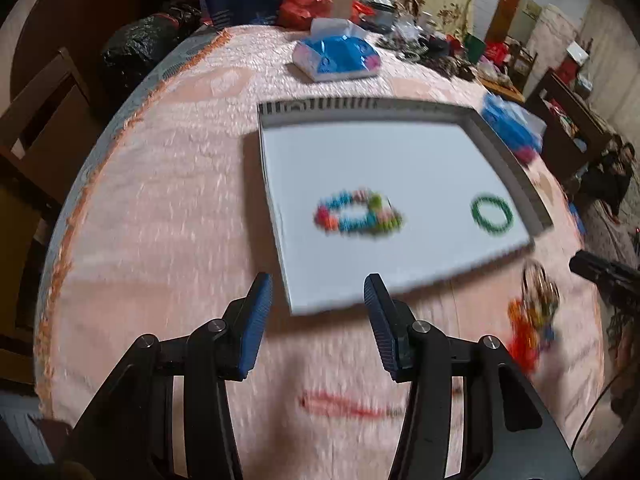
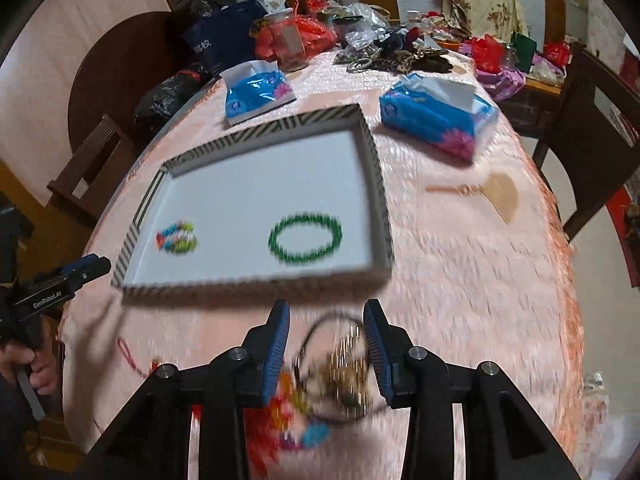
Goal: Organize jewelry
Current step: 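Lower both bracelets into the tray and open both grippers, then grasp the red Chinese-knot ornament with the left gripper while the right grasps the rainbow bead bracelet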
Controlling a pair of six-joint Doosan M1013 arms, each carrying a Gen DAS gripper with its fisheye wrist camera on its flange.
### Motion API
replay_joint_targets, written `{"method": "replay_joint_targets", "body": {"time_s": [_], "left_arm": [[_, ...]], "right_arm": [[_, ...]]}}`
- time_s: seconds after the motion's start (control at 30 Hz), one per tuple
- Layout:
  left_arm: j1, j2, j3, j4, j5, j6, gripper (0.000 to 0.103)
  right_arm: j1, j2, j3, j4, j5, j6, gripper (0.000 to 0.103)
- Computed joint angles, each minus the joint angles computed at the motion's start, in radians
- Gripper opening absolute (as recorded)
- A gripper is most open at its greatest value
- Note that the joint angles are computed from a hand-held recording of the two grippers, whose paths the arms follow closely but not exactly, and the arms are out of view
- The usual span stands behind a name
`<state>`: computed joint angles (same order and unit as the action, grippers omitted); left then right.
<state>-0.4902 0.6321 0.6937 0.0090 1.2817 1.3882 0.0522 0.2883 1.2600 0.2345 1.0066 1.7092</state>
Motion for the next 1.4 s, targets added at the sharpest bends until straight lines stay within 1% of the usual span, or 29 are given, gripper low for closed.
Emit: {"method": "replay_joint_targets", "body": {"time_s": [0.07, 0.13, 0.2, 0.27, 0.33, 0.4, 0.5, 0.53, 0.57, 0.6, 0.63, 0.67, 0.7, 0.77, 0.97, 1.07, 1.2, 1.33, 1.4], "left_arm": [[-0.003, -0.033, 0.062, -0.035, -0.009, 0.023, 0.047], [-0.012, -0.062, 0.119, -0.074, -0.020, 0.072, 0.047], [-0.021, -0.079, 0.157, -0.126, -0.023, 0.118, 0.047], [-0.031, -0.082, 0.173, -0.167, -0.017, 0.160, 0.047], [-0.043, -0.078, 0.177, -0.178, -0.005, 0.187, 0.047], [-0.053, -0.075, 0.180, -0.182, -0.004, 0.209, 0.047], [-0.064, -0.058, 0.173, -0.163, 0.028, 0.234, 0.047], [-0.063, -0.064, 0.186, -0.160, 0.000, 0.247, 0.049], [-0.063, -0.064, 0.191, -0.159, -0.005, 0.260, 0.054], [-0.064, -0.067, 0.198, -0.156, -0.014, 0.266, 0.054], [-0.064, -0.066, 0.198, -0.155, -0.011, 0.261, 0.054], [-0.063, -0.066, 0.199, -0.160, -0.012, 0.253, 0.048], [-0.062, -0.068, 0.201, -0.153, -0.017, 0.240, 0.036], [-0.056, -0.071, 0.204, -0.173, -0.016, 0.231, 0.033], [-0.043, -0.110, 0.232, -0.202, -0.064, 0.210, 0.033], [-0.035, -0.132, 0.248, -0.187, -0.097, 0.174, 0.033], [-0.026, -0.144, 0.254, -0.146, -0.110, 0.120, 0.033], [-0.009, -0.156, 0.257, -0.125, -0.128, 0.066, 0.033], [-0.005, -0.157, 0.255, -0.117, -0.132, 0.057, 0.033]], "right_arm": [[0.006, -0.028, 0.038, -0.005, -0.012, 0.007, 0.037], [0.012, -0.055, 0.076, -0.007, -0.020, 0.019, 0.037], [0.020, -0.079, 0.111, -0.005, -0.022, 0.031, 0.037], [0.027, -0.094, 0.136, -0.001, -0.018, 0.037, 0.037], [0.036, -0.111, 0.163, 0.002, -0.012, 0.046, 0.037], [0.042, -0.124, 0.185, 0.005, -0.008, 0.052, 0.037], [0.052, -0.144, 0.210, 0.007, -0.009, 0.061, 0.037], [0.054, -0.150, 0.217, 0.004, -0.009, 0.064, 0.037], [0.055, -0.155, 0.223, 0.002, -0.010, 0.067, 0.037], [0.056, -0.161, 0.230, -0.001, -0.012, 0.073, 0.037], [0.056, -0.165, 0.233, -0.001, -0.014, 0.077, 0.037], [0.057, -0.169, 0.237, -0.004, -0.016, 0.081, 0.037], [0.057, -0.172, 0.240, -0.010, -0.018, 0.087, 0.037], [0.057, -0.176, 0.242, -0.014, -0.021, 0.095, 0.037], [0.054, -0.185, 0.254, 0.000, -0.047, 0.093, 0.037], [0.047, -0.183, 0.259, 0.019, -0.067, 0.079, 0.037], [0.035, -0.166, 0.251, 0.030, -0.102, 0.072, 0.037], [0.024, -0.142, 0.231, 0.072, -0.119, 0.037, 0.037], [0.029, -0.129, 0.218, 0.061, -0.120, 0.021, 0.037]]}}
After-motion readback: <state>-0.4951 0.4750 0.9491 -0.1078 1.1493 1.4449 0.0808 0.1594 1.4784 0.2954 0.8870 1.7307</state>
